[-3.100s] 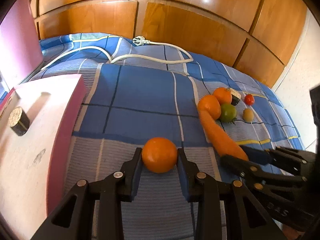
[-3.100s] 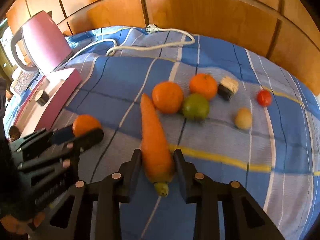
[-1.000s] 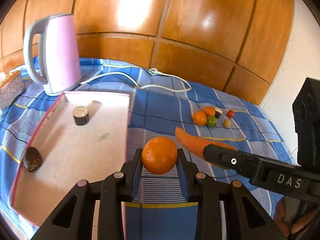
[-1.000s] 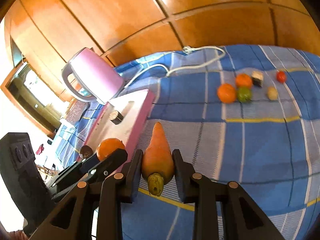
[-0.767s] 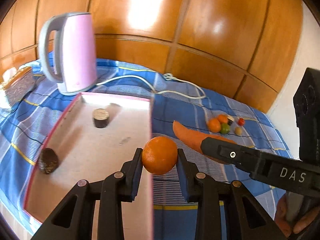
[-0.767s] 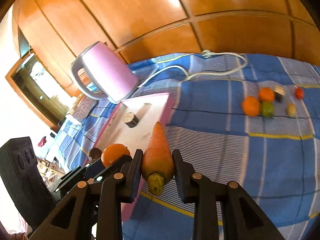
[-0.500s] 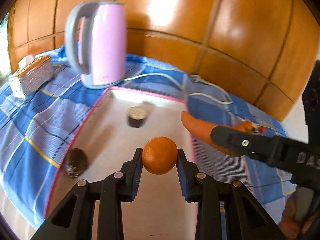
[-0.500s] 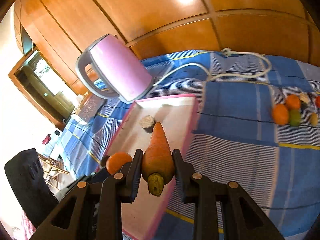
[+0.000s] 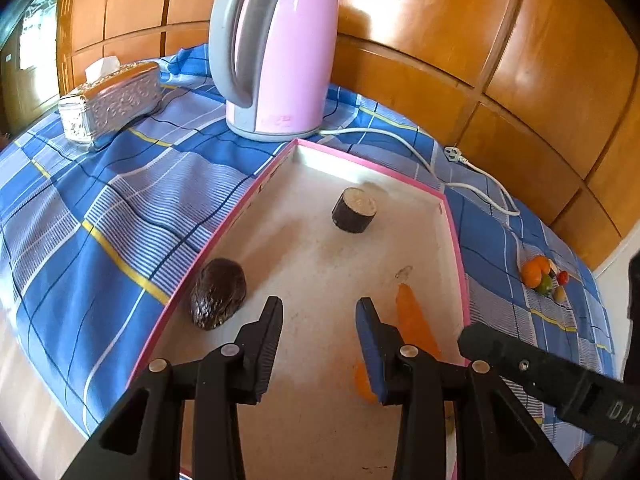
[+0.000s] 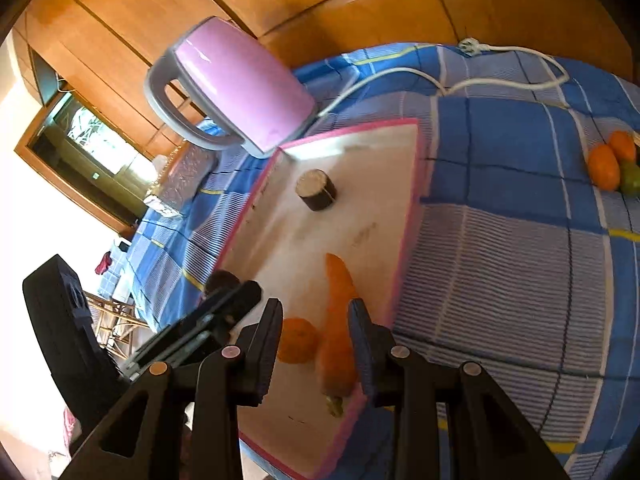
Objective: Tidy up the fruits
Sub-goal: 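Move both open tools back toward the remaining fruits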
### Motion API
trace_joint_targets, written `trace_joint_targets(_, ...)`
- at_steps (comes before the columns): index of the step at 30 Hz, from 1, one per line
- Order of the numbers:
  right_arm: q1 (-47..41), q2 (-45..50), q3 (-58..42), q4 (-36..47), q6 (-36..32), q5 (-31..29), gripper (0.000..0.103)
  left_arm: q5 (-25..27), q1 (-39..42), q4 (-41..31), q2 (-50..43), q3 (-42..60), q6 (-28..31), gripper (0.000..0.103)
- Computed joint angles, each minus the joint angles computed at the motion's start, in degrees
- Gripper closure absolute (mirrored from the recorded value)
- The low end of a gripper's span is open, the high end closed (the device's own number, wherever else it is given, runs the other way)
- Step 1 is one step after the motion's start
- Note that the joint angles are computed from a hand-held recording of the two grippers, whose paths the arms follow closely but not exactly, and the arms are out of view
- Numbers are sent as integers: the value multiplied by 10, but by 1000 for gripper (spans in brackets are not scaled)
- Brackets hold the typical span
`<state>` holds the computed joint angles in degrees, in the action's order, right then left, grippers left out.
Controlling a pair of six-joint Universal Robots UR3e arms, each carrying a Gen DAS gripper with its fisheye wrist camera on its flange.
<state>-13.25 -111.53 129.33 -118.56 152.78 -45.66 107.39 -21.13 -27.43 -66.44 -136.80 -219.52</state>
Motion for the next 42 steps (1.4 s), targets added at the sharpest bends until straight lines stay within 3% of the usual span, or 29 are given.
trace_joint_targets(18, -55, -141, 73, -31, -34, -43, 68, 58, -98, -12, -80, 82, -25, 64)
trace_joint_targets(42, -259, -203, 94, 69, -128, -29, 69, 52, -184, 3, -256, 233, -2, 64)
